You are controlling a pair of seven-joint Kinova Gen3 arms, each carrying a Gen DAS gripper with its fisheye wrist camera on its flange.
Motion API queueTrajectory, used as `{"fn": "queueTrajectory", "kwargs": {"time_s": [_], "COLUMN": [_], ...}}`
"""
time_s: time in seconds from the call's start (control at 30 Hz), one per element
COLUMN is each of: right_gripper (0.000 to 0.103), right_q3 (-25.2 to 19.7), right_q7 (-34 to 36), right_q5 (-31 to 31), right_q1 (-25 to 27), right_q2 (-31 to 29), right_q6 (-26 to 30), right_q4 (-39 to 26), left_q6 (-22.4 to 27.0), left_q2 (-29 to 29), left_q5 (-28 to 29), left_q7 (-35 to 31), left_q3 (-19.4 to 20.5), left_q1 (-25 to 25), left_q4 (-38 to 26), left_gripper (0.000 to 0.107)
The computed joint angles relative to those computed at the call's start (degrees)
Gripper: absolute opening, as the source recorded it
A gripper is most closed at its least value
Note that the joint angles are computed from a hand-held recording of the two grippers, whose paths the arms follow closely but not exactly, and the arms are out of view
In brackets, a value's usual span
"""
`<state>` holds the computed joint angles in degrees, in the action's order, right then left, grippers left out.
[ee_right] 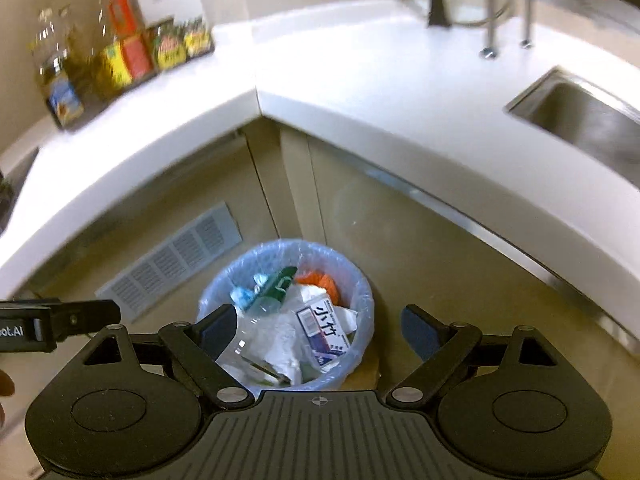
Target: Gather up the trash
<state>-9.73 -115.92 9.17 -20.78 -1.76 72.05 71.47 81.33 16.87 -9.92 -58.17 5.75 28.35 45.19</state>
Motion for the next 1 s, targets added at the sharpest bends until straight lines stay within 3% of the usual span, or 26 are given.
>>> {"fn": "queueTrajectory", "kwargs": {"time_s": [0.1, 0.3, 0.5, 1.0], "right_gripper": [0.09, 0.091, 0.091, 0.091], "right_q3": [-3.0, -5.1, -4.6, -3.0], "right_q7": [-4.9, -7.5, -5.0, -0.1], "right_q5": [5.1, 9.2, 9.3, 6.6], "right_q1": [-2.6, -6.1, -7.0, -3.7], "right_q2": [-0.8, -0.5, -0.2, -1.8], "right_q6": [3.7, 7.8, 9.6, 9.0], "right_q4": [-1.9, -5.8, -8.2, -8.9], "left_q6": [1.4, 3.0, 5.9, 6.1], "left_q2": [-1.3, -2.4, -1.5, -0.1], "left_q5": [-0.7, -2.1, -5.6, -10.3], "left_q7": [-2.0, -3.0, -0.9, 0.0], "left_q3": [0.3, 0.6, 0.0, -1.1], "left_q1": [0.3, 1.6, 4.5, 8.8], "left_q4": [-0.8, -2.5, -5.9, -8.7], "left_gripper": [0.102, 0.102, 0.102, 0.102]}}
